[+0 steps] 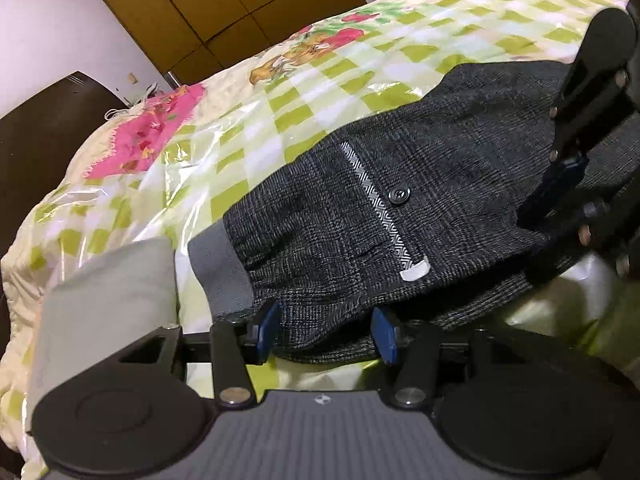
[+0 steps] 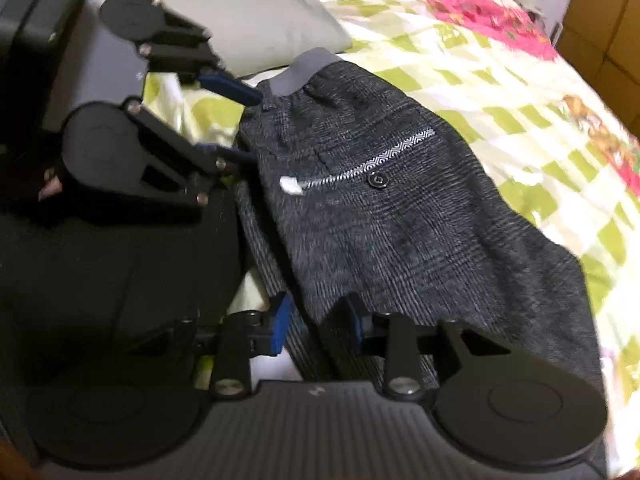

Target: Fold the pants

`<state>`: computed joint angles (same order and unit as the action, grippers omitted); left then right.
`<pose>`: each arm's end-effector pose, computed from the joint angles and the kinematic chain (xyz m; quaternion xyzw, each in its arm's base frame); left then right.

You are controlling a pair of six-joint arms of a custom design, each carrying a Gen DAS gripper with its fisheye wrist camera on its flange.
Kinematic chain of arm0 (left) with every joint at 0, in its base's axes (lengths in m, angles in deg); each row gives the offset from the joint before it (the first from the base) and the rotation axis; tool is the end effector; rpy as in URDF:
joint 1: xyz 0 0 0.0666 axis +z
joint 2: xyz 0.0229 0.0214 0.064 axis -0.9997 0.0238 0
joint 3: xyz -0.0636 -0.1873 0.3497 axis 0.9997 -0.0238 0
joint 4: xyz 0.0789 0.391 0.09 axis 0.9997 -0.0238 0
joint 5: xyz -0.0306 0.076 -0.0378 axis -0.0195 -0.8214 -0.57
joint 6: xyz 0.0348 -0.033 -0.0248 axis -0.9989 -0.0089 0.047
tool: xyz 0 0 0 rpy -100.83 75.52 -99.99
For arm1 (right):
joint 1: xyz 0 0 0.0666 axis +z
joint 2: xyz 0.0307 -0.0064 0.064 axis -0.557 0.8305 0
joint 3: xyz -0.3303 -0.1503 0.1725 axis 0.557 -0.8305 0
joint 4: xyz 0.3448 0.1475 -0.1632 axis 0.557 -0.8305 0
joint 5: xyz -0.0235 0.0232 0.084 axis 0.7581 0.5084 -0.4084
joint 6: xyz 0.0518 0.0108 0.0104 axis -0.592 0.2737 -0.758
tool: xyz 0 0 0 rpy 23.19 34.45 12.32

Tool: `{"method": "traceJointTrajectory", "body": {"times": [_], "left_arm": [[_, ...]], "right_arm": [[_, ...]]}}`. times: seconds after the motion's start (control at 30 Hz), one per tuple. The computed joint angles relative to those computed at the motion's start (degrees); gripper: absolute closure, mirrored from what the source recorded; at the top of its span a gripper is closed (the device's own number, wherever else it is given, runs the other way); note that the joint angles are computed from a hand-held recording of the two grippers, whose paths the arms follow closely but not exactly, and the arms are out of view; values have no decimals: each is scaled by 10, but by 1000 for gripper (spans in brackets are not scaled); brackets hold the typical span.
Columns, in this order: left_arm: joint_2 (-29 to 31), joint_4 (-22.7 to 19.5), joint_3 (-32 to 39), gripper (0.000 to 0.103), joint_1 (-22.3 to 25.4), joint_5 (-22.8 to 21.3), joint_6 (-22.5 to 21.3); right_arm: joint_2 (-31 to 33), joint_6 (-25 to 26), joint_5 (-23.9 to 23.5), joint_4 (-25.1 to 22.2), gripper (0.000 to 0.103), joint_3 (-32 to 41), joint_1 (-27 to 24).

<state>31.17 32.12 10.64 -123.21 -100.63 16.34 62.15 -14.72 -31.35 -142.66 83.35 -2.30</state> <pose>0.4321 -0.2879 0.3989 0.4094 0.8170 0.0770 0.3987 0.4030 0.2450 0.4184 -0.3064 0.9045 0.0434 0.2934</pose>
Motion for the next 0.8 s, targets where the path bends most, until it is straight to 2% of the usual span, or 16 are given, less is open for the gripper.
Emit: {"method": "traceJointTrajectory", "body": {"times": [0.03,0.1,0.2,0.3,0.37,0.5,0.63,0.7,0.8], "left_arm": [[-1,12,-6,38,-1,-3,-16],[-8,34,-17,38,1,2,-41],[-23,53,-34,35,8,11,-61],[-22,70,-38,40,16,-7,-62],[-18,61,-28,45,27,0,-46],[-12,56,-23,45,36,-10,-26],[-17,45,-30,45,30,-32,-32],[-25,44,-31,45,25,-45,-36],[-32,50,-25,45,15,-66,-50]], "right_arm": [[4,-10,-5,0,87,6,-2],[7,-28,-14,-4,94,20,-6],[7,-40,-16,-12,95,34,-11],[12,-64,-32,-24,95,45,-11],[17,-70,-44,-29,95,48,-6],[31,-102,-78,-34,96,45,7],[29,-147,-94,-6,95,26,11],[11,-161,-101,5,95,18,5],[-30,-174,-85,14,95,-2,-6]]}}
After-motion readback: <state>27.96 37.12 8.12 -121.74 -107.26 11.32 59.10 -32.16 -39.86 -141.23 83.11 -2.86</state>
